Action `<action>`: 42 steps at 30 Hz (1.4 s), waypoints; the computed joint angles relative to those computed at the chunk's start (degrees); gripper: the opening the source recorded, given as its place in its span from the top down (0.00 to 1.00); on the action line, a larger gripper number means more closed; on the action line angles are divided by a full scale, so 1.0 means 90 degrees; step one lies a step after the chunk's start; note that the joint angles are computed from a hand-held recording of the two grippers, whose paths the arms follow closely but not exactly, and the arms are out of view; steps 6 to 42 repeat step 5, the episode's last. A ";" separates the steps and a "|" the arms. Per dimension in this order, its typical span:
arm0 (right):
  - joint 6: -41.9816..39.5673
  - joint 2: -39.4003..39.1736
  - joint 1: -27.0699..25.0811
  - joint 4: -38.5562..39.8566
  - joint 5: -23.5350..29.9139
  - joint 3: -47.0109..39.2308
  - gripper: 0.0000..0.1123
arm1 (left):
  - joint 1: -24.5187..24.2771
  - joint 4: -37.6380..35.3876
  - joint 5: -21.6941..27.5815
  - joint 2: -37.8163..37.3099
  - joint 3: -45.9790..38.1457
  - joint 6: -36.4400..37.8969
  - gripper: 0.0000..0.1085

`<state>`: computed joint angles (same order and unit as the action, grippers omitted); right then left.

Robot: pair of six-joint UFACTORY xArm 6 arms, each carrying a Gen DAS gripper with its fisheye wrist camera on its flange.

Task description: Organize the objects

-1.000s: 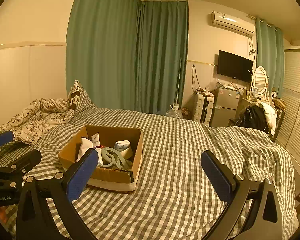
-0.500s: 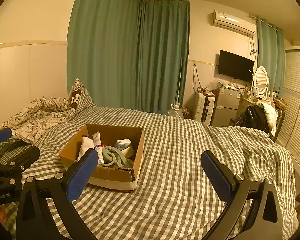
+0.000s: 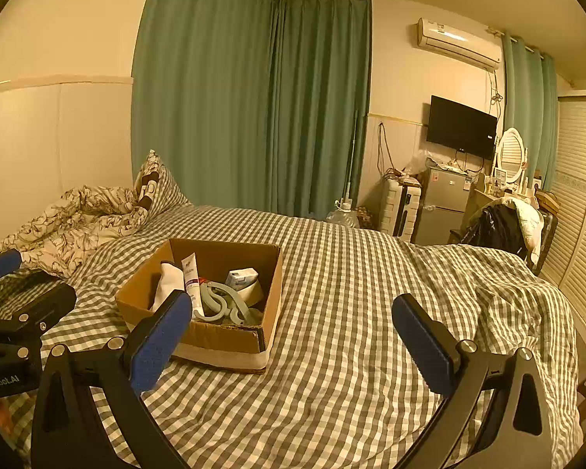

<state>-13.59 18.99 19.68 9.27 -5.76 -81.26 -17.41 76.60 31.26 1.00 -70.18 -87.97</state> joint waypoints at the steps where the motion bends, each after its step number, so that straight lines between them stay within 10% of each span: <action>1: -0.0001 0.0007 0.0002 -0.0003 0.0006 -0.0004 0.09 | 0.0002 0.0001 -0.0005 -0.0005 0.0007 -0.0004 0.05; 42: 0.0102 0.0020 -0.0006 -0.0122 0.0033 -0.0018 0.09 | -0.0015 0.0046 0.0064 -0.0013 0.0017 -0.0025 0.05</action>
